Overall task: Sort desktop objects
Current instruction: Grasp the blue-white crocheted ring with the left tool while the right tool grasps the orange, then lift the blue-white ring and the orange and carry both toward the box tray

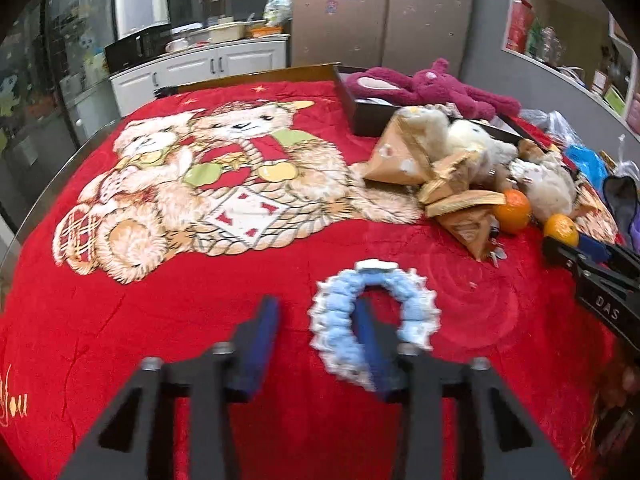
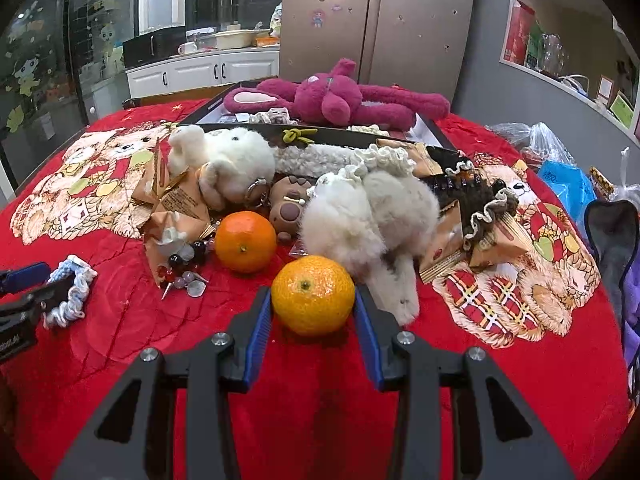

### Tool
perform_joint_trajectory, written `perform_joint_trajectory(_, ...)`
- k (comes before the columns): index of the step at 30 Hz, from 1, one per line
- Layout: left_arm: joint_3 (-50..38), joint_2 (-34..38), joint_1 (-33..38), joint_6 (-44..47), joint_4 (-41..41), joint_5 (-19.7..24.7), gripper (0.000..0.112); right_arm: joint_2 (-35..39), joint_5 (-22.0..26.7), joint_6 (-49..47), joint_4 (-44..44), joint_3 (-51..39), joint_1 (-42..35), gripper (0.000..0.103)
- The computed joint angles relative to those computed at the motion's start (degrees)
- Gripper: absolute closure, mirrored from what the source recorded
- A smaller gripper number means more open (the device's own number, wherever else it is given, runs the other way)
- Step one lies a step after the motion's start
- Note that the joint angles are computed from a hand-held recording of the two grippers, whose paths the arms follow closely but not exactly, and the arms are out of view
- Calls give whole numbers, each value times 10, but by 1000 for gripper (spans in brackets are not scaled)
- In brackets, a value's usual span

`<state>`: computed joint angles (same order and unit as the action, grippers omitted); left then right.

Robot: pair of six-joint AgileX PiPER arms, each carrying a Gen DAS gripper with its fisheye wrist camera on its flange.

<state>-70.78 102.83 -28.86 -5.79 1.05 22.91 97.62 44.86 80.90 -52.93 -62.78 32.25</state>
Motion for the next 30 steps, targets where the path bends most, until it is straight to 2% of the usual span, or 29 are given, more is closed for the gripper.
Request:
perform_joint_trajectory(1,2,-2,-1,4,-2,-1,91,1,4,1,-4,-2,4,62)
perform_joint_trajectory(3,6,-5,-7,-13,18,-5,96,3,10,4,-13,-2,12,62)
perform_joint_trajectory(9,24,-19,-14,-52,41,-15,99,0,5,-2,-19,1,17,62)
perform_joint_trajectory(16,58,-63,-53,-247,218,-21,99,-7,3,4,-27,9,23,62)
perform_joint_trajectory(19,77,-88,-61,-305,271,-31,98,-11,8,21,-43,15,29,62)
perform_joint_trajectory(21,88,-101,-62,-311,270,-43,98,-19,17,51,-63,24,34,62)
perform_joint_trajectory(24,88,-105,-53,-220,172,-50,98,-31,29,92,-94,38,44,62)
perform_joint_trajectory(25,88,-105,-53,-210,163,-48,98,-31,34,97,-97,38,47,62)
perform_joint_trajectory(30,94,-105,-68,-235,193,-48,98,-31,33,94,-99,35,50,62)
